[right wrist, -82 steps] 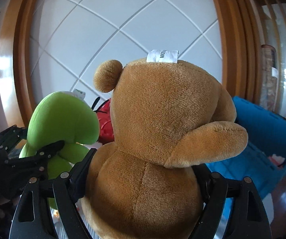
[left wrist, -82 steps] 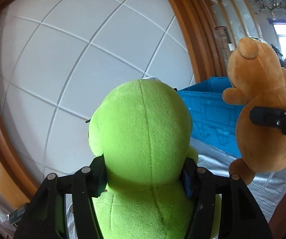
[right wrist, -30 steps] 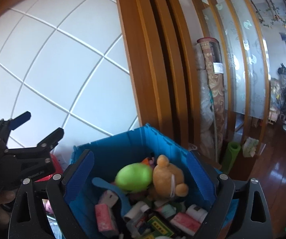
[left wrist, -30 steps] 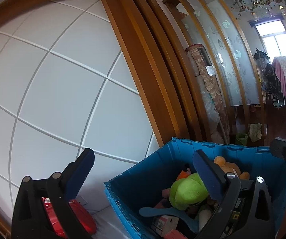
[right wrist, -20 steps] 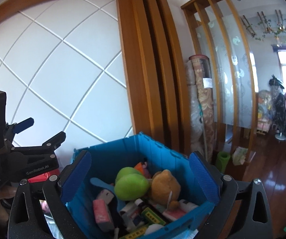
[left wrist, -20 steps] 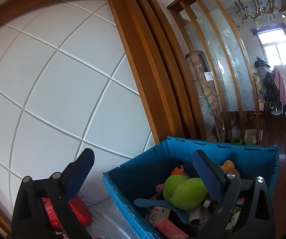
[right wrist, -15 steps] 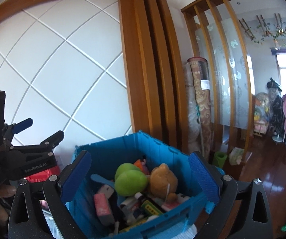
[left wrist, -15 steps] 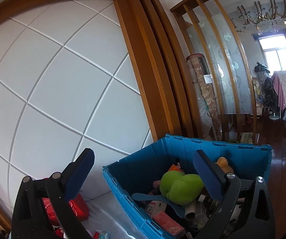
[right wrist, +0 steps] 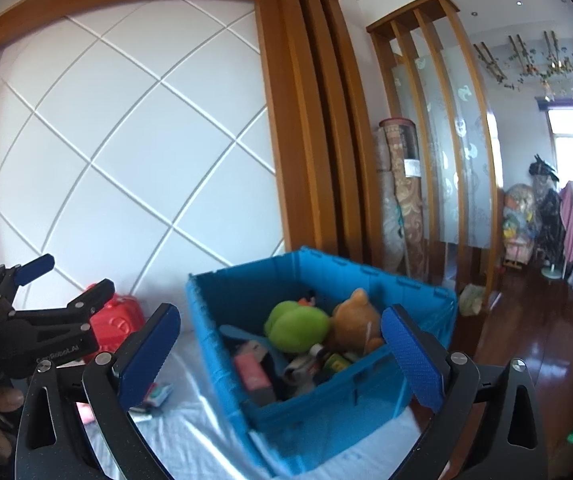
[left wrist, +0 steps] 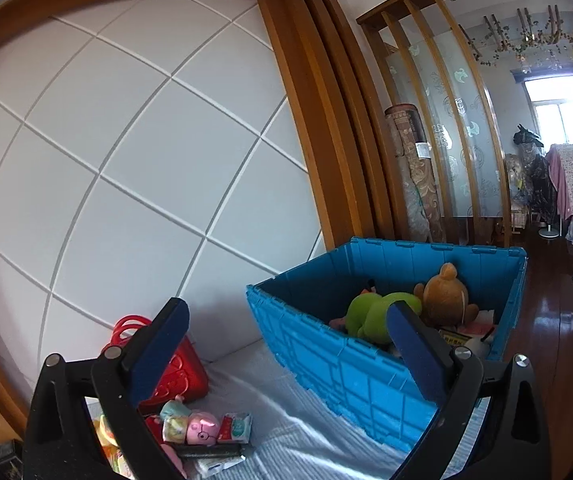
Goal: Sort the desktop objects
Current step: 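Move both tools back from the bin toward the items on the bed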
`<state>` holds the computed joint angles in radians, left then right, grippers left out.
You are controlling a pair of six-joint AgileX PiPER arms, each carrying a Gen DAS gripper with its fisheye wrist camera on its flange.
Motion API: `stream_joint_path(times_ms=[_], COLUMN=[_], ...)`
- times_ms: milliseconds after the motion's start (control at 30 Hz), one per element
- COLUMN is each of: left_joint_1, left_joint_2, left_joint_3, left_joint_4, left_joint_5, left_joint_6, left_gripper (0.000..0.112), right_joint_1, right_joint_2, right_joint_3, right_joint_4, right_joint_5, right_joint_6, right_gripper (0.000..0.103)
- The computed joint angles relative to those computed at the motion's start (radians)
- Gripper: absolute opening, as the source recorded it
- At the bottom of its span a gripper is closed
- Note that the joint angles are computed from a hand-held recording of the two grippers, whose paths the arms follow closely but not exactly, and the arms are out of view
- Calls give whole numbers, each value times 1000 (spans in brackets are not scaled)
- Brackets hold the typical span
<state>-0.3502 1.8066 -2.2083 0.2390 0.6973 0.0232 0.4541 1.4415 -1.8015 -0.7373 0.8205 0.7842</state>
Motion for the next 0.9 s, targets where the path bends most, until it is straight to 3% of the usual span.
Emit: stream_joint_path(times_ms=[133, 367, 567, 900], left_joint_1=[94, 238, 277, 263], left_joint_2=[-131, -253, -320, -351], left_joint_3=[216, 413, 521, 586], left_joint_4=[-83, -236, -169, -49], left_joint_5=[-68, -100, -146, -172], left_joint_6=[58, 167, 104, -16], left_gripper=[101, 101, 101, 101], right_joint_1=[180, 386, 446, 415], right_joint_2=[-2, 46, 92, 94], right_joint_3=[25, -6, -39, -4], right_joint_4=[-150, -262, -281, -225], right_joint_5=[108, 261, 266, 175], right_joint_6=[145, 226, 197, 162], right_gripper=[102, 102, 102, 102])
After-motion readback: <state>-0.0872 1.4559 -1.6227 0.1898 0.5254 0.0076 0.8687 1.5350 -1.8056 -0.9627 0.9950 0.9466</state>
